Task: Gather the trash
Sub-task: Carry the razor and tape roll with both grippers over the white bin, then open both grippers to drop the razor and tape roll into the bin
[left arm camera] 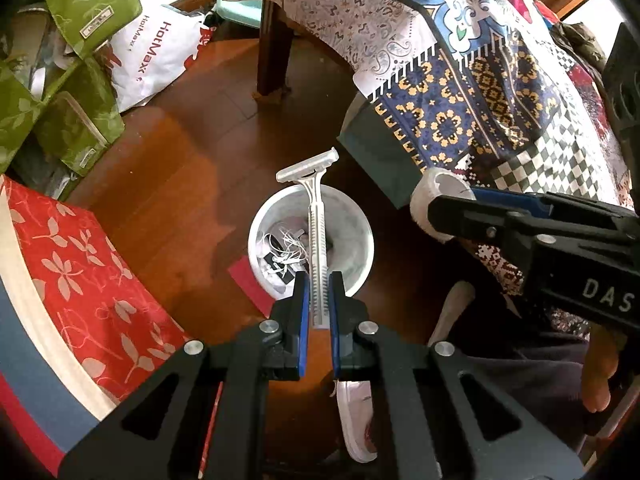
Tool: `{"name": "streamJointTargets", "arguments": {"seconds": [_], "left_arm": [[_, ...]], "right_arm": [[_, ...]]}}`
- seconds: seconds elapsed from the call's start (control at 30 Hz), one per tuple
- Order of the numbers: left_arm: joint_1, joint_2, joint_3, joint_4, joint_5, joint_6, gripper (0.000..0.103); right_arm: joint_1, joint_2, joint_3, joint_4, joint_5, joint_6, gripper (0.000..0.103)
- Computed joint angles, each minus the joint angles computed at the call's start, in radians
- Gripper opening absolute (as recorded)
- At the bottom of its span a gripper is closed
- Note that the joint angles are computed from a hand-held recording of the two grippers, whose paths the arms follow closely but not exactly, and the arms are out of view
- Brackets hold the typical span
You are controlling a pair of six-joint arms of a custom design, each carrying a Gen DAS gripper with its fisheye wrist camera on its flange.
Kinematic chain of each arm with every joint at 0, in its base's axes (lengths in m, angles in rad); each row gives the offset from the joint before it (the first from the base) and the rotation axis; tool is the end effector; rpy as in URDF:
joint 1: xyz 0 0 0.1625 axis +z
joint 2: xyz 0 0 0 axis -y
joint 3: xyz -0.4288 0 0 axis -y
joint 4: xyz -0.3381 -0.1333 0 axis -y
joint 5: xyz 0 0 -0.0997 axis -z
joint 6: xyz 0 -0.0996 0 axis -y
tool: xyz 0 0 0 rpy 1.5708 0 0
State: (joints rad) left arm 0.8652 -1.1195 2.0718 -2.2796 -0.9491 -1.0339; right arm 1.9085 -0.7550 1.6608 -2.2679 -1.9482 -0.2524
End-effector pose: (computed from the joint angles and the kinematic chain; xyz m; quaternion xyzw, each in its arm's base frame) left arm -0.1529 -0.4744 0.1703 -0.1178 0.9384 -0.1574 0.2842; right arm 0.2897 -0.5334 0.0791 0.3028 -0.9290 -0.0943 0.1908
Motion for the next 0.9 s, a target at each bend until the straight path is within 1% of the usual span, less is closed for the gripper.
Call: {"name": "streamJointTargets", "arguments": {"seconds": [0.1,0.3,0.33,0.43,0.5,0.57,0.7,0.77,0.9], "left_arm": [[0.015,0.015,-0.016,-0.007,-0.004,0.011,0.007],[0.037,0.043,-0.043,-0.027,0.000,0.020,0.007],[0.040,0.047,-0.051,-0.017,0.001,0.017,0.008],[0.043,0.055,-0.064,0.012,-0.002,0.006,0.016],[0.035,0.050,-0.065,0.026,-0.005,0.001,0.017],[0.013,0.040,-0.067,0.054,0.009,-0.011,0.017],[-0.063,0.011,-0.079,0.136,0.064,-0.040,0.017],[-0.113,-0.009,-0.086,0.172,0.096,-0.059,0.017],[-0.203,-0.044,-0.109,0.225,0.151,-0.083,0.017]], "right_arm": [[-0.004,0.006,-0.013,0.008,0.001,0.005,0.037],[-0.001,-0.002,-0.014,-0.009,-0.017,-0.027,0.039],[0.001,-0.006,-0.010,-0.020,-0.025,-0.032,0.039],[0.003,-0.025,0.004,-0.040,-0.033,-0.043,0.039],[0.003,-0.045,0.018,-0.048,-0.030,-0.051,0.039],[0.007,-0.069,0.040,-0.074,-0.039,-0.069,0.039],[0.029,-0.133,0.094,-0.149,-0.068,-0.110,0.039],[0.039,-0.168,0.118,-0.181,-0.068,-0.118,0.039],[0.075,-0.267,0.182,-0.270,-0.069,-0.141,0.039]]}}
